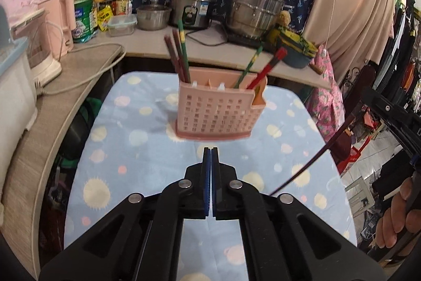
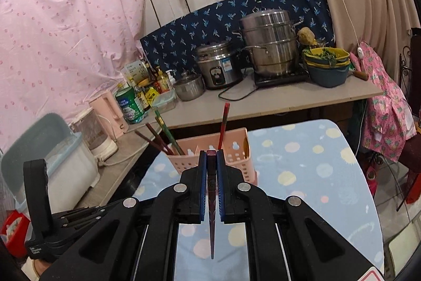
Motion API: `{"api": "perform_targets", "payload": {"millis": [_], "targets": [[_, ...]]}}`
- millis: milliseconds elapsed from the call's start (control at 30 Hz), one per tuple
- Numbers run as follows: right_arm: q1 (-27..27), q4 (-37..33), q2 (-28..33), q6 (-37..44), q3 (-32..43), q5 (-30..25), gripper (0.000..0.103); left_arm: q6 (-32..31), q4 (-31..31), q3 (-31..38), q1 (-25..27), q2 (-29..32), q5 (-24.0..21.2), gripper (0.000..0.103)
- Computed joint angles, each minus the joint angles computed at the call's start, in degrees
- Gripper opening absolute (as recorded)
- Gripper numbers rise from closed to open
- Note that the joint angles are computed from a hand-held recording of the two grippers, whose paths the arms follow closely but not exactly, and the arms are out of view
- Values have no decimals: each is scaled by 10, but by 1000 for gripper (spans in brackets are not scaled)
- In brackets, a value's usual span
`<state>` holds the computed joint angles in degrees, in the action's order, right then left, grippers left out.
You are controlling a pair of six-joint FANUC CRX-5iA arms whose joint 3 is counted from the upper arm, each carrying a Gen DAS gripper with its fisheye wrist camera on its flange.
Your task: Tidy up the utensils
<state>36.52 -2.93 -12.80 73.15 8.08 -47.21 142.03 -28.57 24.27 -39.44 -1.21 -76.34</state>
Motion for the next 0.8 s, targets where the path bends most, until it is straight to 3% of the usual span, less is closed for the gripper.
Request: {"api": "perform_targets", "payload": {"millis": [233,400,533,800], "targets": [[-11,-1,73,1,112,60,8,-54,-5,98,41,45,2,0],[-9,27,135,-23,183,102,8,-71,35,126,87,69,26,0],[-7,44,184,-36,227,85,8,-77,60,127,111,82,32,0],[-1,46,227,-28,231,40,8,-83,97,99,137,89,43,0]]}}
